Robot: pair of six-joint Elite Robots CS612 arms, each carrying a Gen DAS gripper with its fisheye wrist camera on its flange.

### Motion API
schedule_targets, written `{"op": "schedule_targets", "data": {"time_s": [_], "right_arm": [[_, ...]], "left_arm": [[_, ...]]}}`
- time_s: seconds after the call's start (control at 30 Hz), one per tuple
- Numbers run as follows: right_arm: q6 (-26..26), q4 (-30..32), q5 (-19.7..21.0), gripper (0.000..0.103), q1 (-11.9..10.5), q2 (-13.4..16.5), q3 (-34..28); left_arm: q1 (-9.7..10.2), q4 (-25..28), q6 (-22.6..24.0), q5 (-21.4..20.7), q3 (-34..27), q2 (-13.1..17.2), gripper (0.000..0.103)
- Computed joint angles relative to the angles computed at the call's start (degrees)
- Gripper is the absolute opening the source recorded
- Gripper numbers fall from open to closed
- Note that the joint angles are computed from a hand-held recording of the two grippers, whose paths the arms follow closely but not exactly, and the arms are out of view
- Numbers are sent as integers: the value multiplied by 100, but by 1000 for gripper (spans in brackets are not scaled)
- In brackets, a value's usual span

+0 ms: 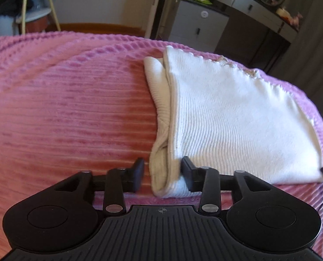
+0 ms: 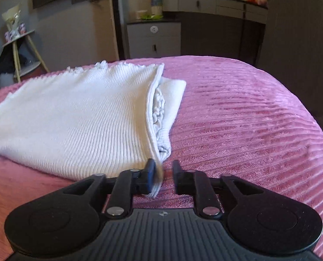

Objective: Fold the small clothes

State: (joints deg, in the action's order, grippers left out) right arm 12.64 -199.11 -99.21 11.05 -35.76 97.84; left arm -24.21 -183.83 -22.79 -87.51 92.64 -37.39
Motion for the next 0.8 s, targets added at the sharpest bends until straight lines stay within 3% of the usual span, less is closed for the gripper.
{"op": "schedule_targets", "data": {"time_s": [0.17, 0.27, 0.43, 0.57, 0.67, 0.73, 0.8], "right_arm": [[14, -173, -164, 22, 60, -33, 64], [129, -317, -269, 23, 95, -41, 93], [289, -714, -358, 28, 139, 24, 12], [234, -747, -241, 30, 177, 127, -157], [126, -537, -151, 30, 166, 222, -277], [57, -205, -363, 30, 170, 265, -338], [368, -308, -190, 33, 81, 276, -236]], "left_arm": [[-13, 33, 12, 116, 13, -22, 59], [24, -81, -154, -29, 40, -30, 61], [177, -1278, -1002, -628, 108, 107, 64], [210, -1104, -1113, -917, -77, 199, 68], [226, -968, -1059, -1172, -235, 303, 77], [222, -856, -1000, -1174, -337, 356, 79], [247, -880, -1058, -1263, -435, 430, 84]]}}
